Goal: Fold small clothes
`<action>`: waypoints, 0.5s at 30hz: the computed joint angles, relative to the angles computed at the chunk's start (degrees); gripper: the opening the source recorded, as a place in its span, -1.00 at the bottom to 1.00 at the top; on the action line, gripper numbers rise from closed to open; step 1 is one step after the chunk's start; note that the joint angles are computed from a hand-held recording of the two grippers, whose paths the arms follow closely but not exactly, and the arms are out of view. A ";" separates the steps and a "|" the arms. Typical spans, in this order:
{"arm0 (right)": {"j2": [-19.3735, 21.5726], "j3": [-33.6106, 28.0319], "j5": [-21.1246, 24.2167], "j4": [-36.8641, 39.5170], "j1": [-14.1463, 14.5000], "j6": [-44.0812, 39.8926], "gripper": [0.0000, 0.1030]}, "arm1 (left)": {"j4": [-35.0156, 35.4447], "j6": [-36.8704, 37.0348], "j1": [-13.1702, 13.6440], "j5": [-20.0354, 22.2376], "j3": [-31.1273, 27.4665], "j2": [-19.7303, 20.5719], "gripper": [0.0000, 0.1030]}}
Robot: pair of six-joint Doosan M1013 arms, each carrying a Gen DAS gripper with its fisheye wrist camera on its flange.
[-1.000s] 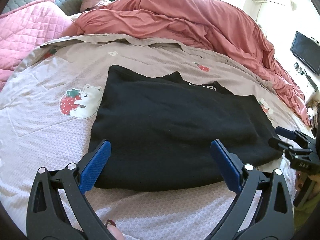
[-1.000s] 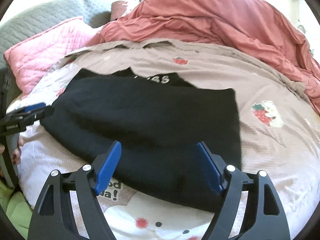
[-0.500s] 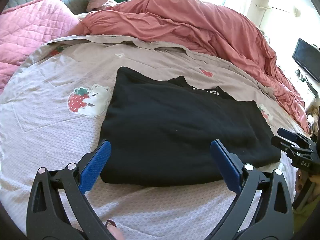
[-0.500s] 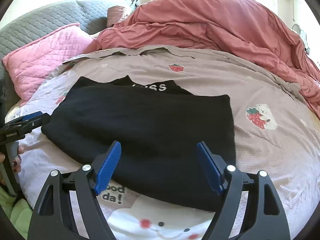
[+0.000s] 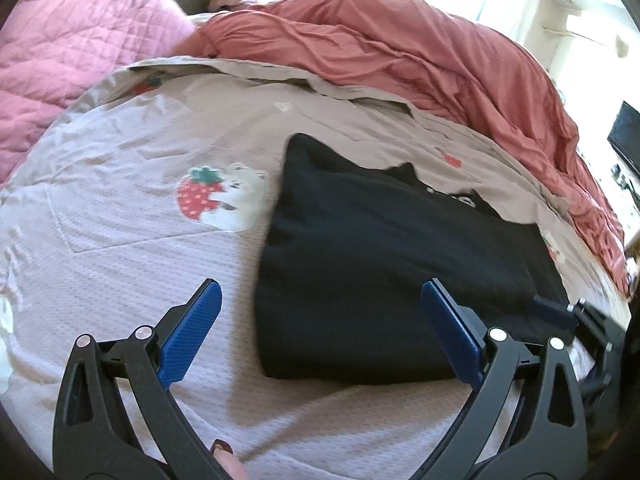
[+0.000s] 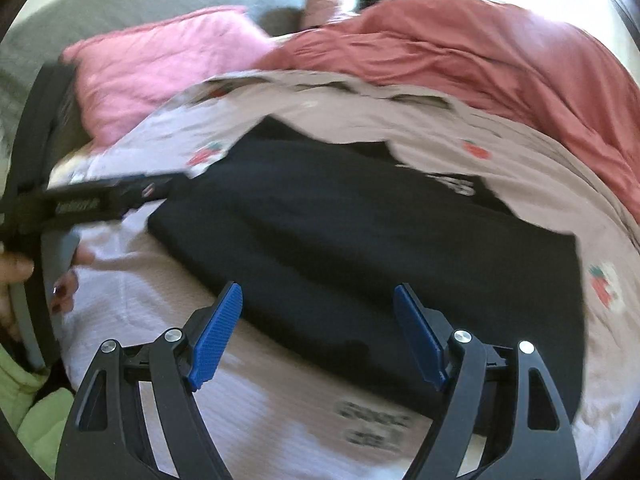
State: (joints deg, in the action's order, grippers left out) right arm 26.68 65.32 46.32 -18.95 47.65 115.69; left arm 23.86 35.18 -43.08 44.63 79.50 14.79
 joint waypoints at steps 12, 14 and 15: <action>7.83 -9.88 3.98 -4.22 2.73 -11.46 0.50 | -13.24 0.62 6.68 -1.82 -1.01 1.38 0.81; 8.72 -11.20 4.74 -4.02 2.59 -12.17 0.50 | -15.57 2.77 7.14 -2.19 -1.73 2.07 0.81; 8.91 -11.46 4.92 -3.96 2.63 -12.30 0.50 | -16.36 3.75 7.28 -1.84 -2.34 2.52 0.81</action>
State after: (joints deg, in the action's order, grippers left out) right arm 35.59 53.86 51.23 -22.91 50.28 103.40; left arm 7.50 38.93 -35.80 42.79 77.16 17.31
